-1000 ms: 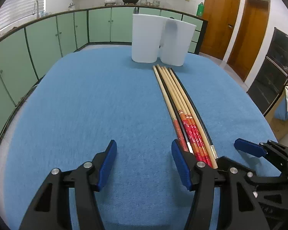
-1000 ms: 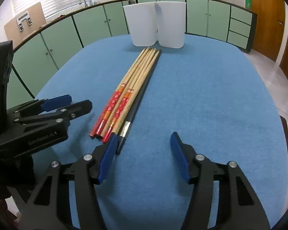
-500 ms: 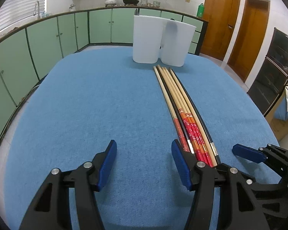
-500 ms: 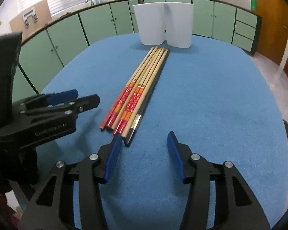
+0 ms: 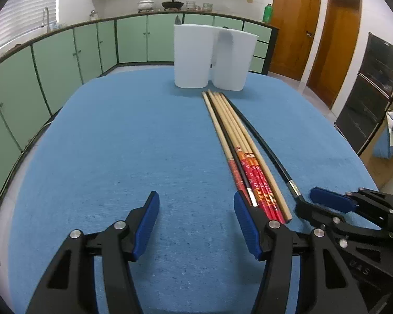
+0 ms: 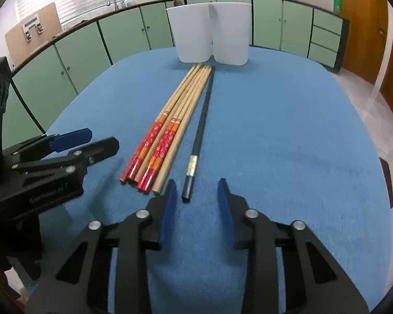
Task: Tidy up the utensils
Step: 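Grasp the black chopstick end with the right tool, then grasp a red chopstick with the left tool while the right tool holds the black chopstick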
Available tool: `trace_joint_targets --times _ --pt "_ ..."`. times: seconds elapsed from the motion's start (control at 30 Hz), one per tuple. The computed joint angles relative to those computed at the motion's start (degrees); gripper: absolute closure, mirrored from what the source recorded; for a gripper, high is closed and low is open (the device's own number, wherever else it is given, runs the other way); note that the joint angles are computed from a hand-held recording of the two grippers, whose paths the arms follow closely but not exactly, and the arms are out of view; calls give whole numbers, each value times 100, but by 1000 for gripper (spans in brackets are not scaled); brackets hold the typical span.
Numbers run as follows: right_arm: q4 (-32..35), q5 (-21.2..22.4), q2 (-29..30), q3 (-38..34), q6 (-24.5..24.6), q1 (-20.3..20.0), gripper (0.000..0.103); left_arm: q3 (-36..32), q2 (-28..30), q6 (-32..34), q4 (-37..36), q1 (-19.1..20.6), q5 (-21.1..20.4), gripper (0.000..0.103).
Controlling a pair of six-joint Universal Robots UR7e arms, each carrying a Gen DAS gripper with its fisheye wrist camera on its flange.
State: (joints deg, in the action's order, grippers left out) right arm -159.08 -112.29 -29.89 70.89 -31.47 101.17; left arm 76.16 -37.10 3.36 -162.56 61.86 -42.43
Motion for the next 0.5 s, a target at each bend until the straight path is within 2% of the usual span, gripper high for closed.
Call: trace_joint_targets --times 0.27,0.5 --pt "-94 13 -86 51 357 -66 97 -71 16 39 232 8 -270 44" --pt "-176 -21 -128 122 370 -82 97 -244 115 -95 619 12 -140 44"
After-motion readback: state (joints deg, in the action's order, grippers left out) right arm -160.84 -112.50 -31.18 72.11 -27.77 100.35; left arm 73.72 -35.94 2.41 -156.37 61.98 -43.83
